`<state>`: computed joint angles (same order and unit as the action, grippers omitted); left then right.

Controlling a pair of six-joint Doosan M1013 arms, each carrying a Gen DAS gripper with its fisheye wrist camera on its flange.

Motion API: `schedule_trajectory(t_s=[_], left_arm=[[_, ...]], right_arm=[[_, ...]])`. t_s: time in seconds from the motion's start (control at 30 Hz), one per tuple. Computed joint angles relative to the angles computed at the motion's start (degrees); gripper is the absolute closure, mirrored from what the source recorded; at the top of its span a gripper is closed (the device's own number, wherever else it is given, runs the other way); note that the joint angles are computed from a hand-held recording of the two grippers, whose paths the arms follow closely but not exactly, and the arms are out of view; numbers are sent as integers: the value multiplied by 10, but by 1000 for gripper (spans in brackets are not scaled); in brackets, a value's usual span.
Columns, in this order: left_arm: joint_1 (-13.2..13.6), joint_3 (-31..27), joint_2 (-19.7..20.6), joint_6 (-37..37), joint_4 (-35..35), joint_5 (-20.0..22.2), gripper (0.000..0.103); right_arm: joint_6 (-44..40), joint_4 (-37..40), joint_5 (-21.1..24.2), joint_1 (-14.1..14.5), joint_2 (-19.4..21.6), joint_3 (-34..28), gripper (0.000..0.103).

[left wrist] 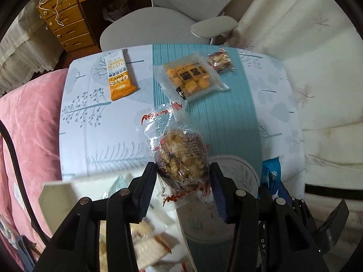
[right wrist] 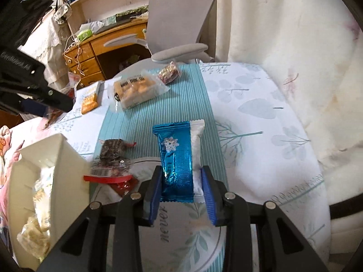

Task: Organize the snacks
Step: 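Carry the nut bag and blue foil packet into the white tray and open both tools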

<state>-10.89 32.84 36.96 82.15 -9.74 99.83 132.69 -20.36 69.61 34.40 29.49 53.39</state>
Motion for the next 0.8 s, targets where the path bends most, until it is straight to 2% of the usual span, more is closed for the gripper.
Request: schedule_trajectory(t_s=[0.2, 0.43, 0.8], left_arm=[[7, 80, -65, 18, -11, -29, 57], [26, 182, -145, 41, -37, -61, 57], [70, 316, -246, 84, -47, -99, 57]], right_arm=[[20, -18, 6, 15, -21, 3, 69], [57, -49, 32, 39, -32, -6, 69], [128, -105, 55, 105, -46, -10, 69]])
